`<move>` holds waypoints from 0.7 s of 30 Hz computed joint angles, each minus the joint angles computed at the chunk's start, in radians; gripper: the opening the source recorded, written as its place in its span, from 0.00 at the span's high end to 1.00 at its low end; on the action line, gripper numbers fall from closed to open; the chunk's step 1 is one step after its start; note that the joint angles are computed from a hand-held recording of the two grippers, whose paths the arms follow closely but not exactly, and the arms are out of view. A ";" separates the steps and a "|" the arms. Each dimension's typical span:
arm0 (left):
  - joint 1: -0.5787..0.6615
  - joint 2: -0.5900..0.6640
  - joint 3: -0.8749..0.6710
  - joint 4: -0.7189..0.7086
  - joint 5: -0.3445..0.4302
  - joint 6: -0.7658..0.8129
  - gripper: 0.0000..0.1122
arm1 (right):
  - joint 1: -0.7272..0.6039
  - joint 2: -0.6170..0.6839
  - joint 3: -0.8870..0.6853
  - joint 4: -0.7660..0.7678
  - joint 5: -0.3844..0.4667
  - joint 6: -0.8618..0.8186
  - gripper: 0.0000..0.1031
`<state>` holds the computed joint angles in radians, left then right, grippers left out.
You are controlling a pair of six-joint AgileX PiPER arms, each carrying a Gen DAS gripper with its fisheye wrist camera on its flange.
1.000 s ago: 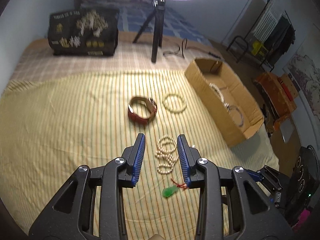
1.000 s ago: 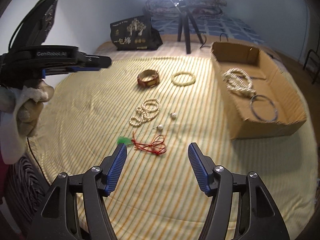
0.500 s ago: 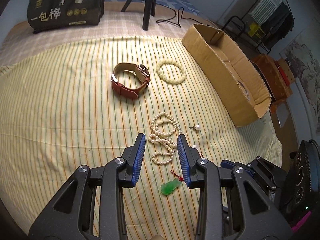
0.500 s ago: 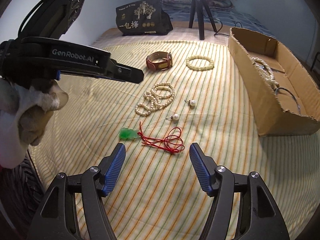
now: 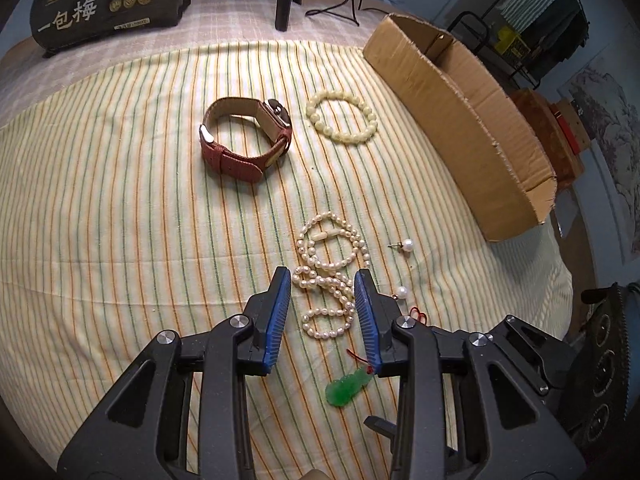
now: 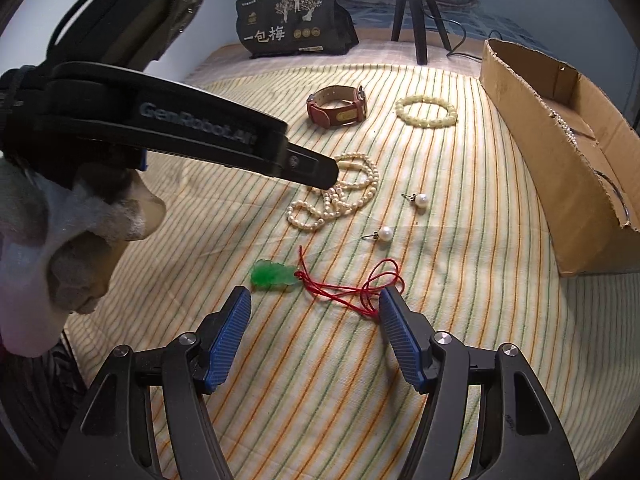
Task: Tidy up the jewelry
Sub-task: 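Close left tool on loose pearl strands while right tool grasps green jade pendant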
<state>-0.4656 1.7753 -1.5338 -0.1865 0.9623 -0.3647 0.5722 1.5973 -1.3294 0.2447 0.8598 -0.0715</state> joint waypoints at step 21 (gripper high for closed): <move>-0.020 0.100 -0.088 0.122 0.015 -0.085 0.94 | 0.072 0.039 -0.010 -0.133 -0.060 0.086 0.36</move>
<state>-0.4860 1.8752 -1.6214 -0.0647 0.9769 -0.4498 0.6443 1.6359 -1.3396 0.1115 0.8001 0.0146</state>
